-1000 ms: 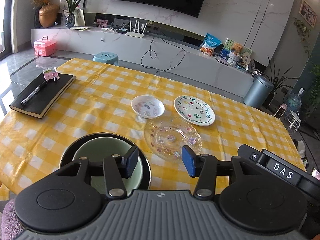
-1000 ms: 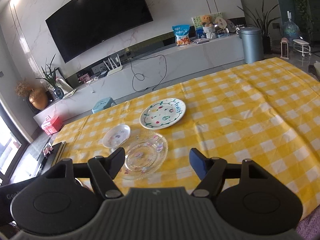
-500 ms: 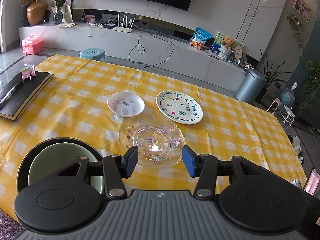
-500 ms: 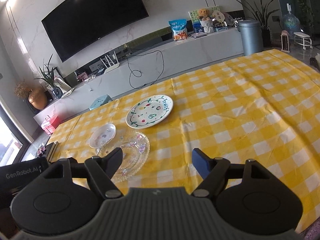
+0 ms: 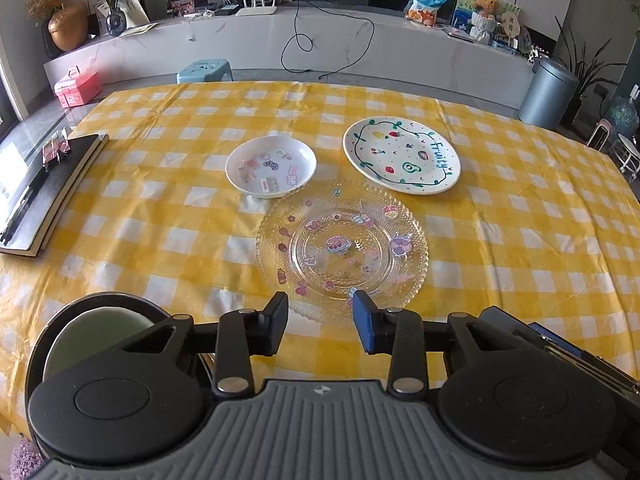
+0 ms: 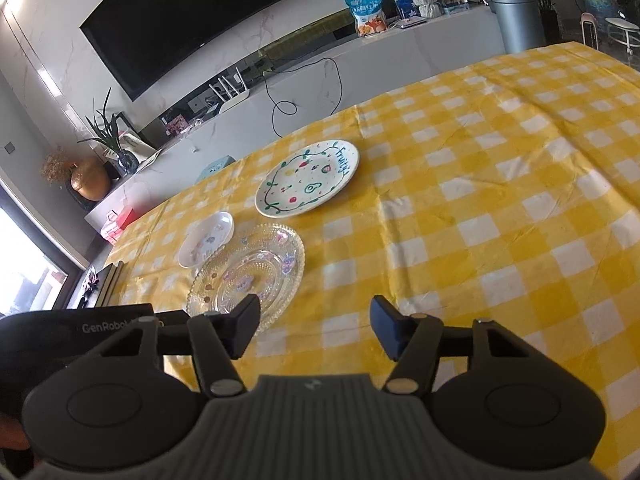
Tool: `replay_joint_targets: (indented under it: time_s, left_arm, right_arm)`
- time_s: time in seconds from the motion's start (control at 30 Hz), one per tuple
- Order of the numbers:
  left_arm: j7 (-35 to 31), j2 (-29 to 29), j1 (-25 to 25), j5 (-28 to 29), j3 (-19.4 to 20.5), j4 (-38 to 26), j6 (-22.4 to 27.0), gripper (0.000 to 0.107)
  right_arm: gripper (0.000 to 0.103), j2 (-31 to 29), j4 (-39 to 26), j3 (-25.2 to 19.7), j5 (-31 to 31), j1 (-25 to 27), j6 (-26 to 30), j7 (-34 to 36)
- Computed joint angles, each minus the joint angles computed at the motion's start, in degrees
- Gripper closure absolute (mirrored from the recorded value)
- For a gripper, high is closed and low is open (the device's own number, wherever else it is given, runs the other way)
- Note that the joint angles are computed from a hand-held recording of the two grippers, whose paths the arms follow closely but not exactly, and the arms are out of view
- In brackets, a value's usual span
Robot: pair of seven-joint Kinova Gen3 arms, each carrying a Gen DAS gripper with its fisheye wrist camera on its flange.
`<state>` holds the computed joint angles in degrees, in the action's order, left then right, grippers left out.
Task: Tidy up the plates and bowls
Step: 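Reach both grippers to the clear glass plate rim and close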
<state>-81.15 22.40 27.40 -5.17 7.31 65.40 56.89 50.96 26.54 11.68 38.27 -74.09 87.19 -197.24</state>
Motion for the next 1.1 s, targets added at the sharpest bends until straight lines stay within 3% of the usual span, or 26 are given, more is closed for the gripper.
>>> replay_joint_targets:
  time_s: [0.33, 0.63, 0.9, 1.0, 1.1]
  left_arm:
    - [0.2, 5.1, 1.9, -1.4, -0.8, -5.1, 3.7, 0.086]
    - [0.0, 8.8, 2.5, -1.7, -1.7, -9.4, 6.1, 0.089]
    - [-1.5, 9.8, 2.5, -1.1, -1.7, -10.6, 6.4, 0.094]
    - [-1.6, 10.1, 2.2, -0.6, -1.7, -11.0, 6.4, 0.095]
    - [-1.9, 10.1, 1.9, 0.0, -1.5, -10.9, 6.2, 0.095]
  right_arm:
    - [0.078, -4.7, 13.2, -2.9, -1.3, 3.8, -12.8, -6.2]
    - [0.084, -5.3, 17.1, -3.7, -1.8, 6.6, -19.8, -8.8]
    - [0.083, -5.3, 18.5, -3.2, -1.7, 7.5, -25.4, -11.6]
    - [0.083, -4.5, 16.9, -3.5, -2.6, 8.3, -24.8, -10.4]
    - [0.095, -3.4, 14.6, -3.5, -3.8, 8.7, -22.9, -9.2]
